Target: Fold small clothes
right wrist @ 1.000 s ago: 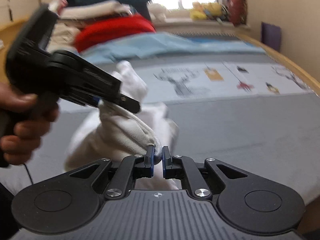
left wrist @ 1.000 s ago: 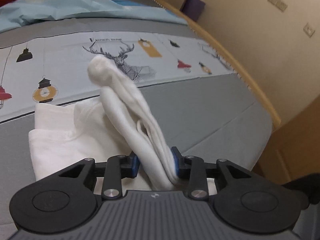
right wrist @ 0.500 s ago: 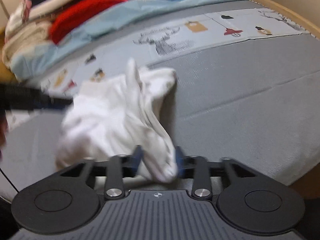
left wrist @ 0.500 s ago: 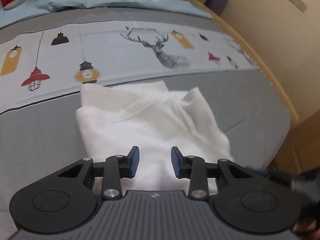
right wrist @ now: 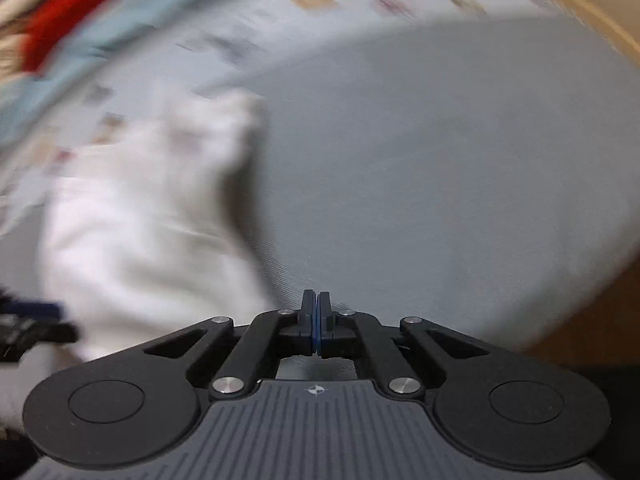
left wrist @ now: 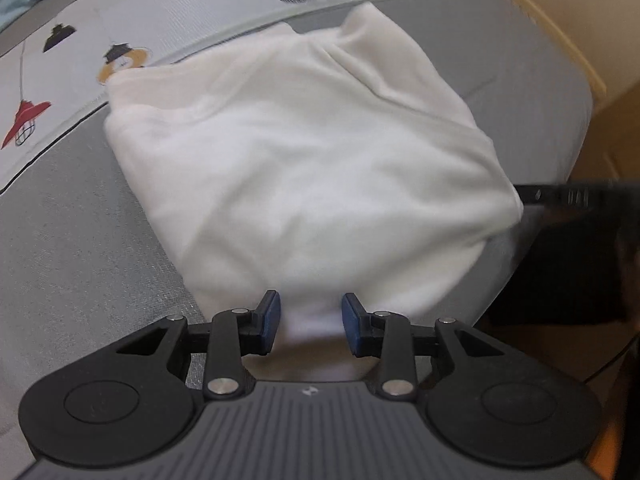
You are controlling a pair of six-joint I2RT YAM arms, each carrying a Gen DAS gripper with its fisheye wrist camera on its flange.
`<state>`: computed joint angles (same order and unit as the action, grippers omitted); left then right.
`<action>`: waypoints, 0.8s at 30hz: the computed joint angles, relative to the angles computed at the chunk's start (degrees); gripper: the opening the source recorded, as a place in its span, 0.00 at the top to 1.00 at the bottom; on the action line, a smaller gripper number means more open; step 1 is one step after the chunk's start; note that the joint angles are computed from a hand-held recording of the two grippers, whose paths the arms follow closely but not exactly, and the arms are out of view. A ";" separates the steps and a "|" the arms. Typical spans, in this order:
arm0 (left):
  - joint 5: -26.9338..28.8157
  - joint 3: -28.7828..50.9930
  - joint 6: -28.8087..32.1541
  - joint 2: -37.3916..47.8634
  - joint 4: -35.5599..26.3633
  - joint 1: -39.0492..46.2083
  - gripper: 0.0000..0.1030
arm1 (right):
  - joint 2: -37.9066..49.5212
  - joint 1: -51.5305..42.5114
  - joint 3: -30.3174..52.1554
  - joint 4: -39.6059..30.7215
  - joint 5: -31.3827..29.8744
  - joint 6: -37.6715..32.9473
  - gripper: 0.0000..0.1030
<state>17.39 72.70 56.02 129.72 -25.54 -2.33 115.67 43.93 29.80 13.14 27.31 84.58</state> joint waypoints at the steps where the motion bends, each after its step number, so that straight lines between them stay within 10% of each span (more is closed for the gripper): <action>1: -0.13 -0.36 0.56 -0.45 0.13 0.03 0.63 | -1.31 -2.11 -2.22 2.17 -2.64 1.45 1.00; 6: 2.77 3.97 -3.28 -0.12 -3.44 1.20 0.63 | -18.90 -2.24 -9.00 8.68 10.09 -14.20 0.95; 11: 4.91 7.43 -11.41 -0.30 -1.59 2.94 0.63 | -24.68 -12.54 -6.27 15.15 -3.55 -41.53 0.48; 24: 3.48 17.02 -27.62 2.04 -0.07 5.70 0.63 | -0.12 -22.22 7.33 23.31 -17.09 -45.30 0.59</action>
